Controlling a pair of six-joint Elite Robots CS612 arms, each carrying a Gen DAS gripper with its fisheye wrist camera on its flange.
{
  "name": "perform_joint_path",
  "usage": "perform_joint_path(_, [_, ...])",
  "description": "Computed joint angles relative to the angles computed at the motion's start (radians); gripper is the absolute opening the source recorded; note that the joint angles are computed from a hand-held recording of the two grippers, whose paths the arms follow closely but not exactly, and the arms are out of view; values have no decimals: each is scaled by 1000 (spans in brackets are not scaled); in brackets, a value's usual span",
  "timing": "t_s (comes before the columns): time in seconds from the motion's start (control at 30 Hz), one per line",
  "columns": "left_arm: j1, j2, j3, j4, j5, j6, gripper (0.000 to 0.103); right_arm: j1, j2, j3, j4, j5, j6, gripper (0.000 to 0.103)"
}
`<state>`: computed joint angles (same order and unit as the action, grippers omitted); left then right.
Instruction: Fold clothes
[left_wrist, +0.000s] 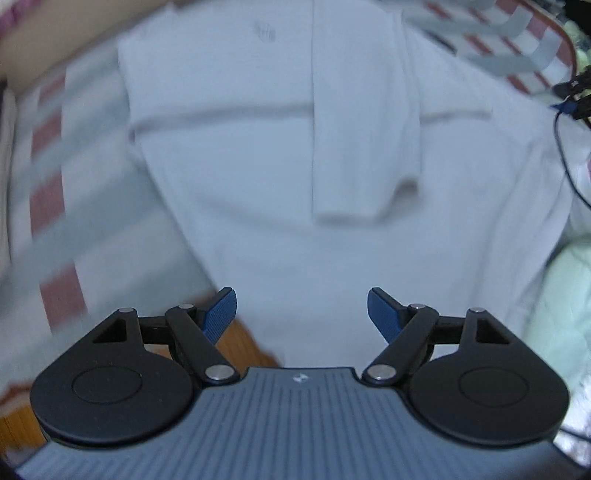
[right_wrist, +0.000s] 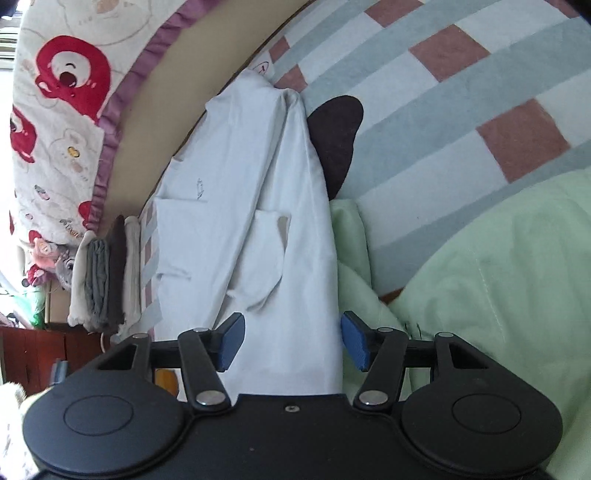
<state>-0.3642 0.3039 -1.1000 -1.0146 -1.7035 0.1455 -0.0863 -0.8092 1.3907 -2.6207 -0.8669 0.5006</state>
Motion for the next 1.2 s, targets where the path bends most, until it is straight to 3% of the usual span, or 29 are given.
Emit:
perform_joint_path(0.17, [16, -38, 64, 106, -12, -139, 78, 4, -22, 43, 10, -5, -8, 64])
perform_joint_path(0.3, [35, -40, 89, 79, -91, -234, 78, 6, -7, 62, -72, 28, 64, 66])
perform_joint_path(0.5, [16, -96, 228, 175, 27, -304, 79, 10, 11, 47, -118, 64, 113, 68])
perform_joint_path(0.57, [17, -87, 215, 176, -3, -311, 87, 13, 8, 48, -130, 65, 87, 68])
perform_joint_path(0.6, [17, -84, 211, 182, -22, -302, 89, 14, 5, 51, -135, 62, 68, 66])
perform_joint_path(0.73, [19, -68, 194, 229, -84, -304, 89, 22, 0, 51, -132, 25, -1, 27])
perform_joint_path(0.83, [29, -49, 173, 246, -157, -340, 89, 39, -9, 40, -97, -63, -96, 19])
perform_joint_path(0.87, [28, -40, 153, 239, -158, -338, 87, 41, -10, 36, -91, -75, -120, 19])
perform_joint_path(0.93, [26, -23, 114, 224, -157, -318, 66, 42, -10, 33, -100, -67, -131, 22])
perform_joint_path(1.0, [23, -11, 80, 211, -157, -285, 28, 36, -6, 30, -119, -34, -122, 26])
perform_joint_path(1.07, [22, -1, 57, 203, -165, -269, 19, 28, 5, 25, -141, 14, -98, 42])
perform_joint_path(1.1, [22, 5, 47, 198, -167, -268, 15, 26, 10, 20, -141, 25, -81, 57])
perform_joint_path(1.13, [21, 8, 40, 199, -162, -269, 15, 25, 14, 16, -137, 33, -68, 63])
perform_joint_path(1.2, [15, 8, 40, 222, -128, -287, 19, 28, 17, 4, -95, 26, -64, 64])
